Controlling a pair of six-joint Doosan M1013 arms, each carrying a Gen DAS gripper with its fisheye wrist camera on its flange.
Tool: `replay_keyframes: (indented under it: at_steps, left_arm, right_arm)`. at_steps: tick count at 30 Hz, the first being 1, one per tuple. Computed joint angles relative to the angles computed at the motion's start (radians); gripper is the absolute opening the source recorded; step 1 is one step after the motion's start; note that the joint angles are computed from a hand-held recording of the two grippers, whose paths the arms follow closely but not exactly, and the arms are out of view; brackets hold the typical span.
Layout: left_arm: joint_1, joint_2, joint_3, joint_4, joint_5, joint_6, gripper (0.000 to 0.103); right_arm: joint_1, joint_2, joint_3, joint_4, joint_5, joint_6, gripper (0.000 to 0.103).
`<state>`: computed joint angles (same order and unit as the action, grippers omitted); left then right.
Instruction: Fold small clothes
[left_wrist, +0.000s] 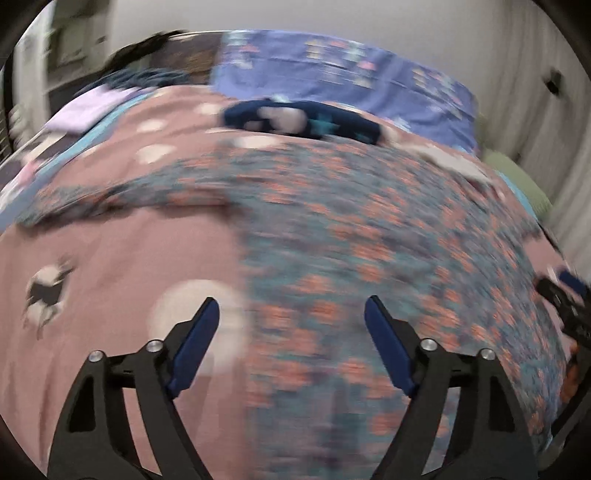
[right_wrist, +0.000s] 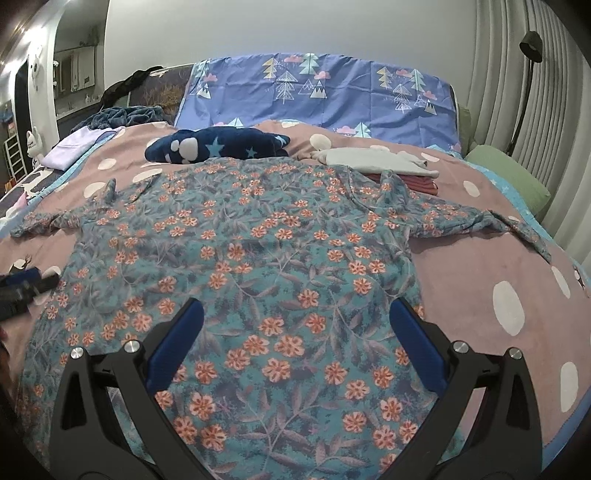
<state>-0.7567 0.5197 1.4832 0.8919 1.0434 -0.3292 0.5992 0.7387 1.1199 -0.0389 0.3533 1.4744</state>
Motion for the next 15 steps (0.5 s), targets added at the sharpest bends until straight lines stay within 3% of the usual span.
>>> replay_keyframes:
  at_steps: [5,7,10,15]
  left_arm:
    - [0.038,-0.099,0.153,-0.006,0.070,-0.231,0.074]
    - [0.064,-0.157,0.242,0.013,0.029,-0.397,0.073]
    - [0.109,-0.230,0.364,0.066,-0.063,-0.647,0.073]
    - [0.187,-0.263,0.431,0.052,-0.108,-0.782,0.073]
  right_arm:
    - [-0.008,0.015,-0.026,0.087,0.049,-0.080,0.089]
    - [-0.012,0.021,-0.039,0.125,0.078,-0.103,0.081]
    - [-0.018,0.032,-0.060,0.165,0.118,-0.111,0.077]
    - [-0.022,0.039,-0.072,0.184,0.136,-0.108,0.077]
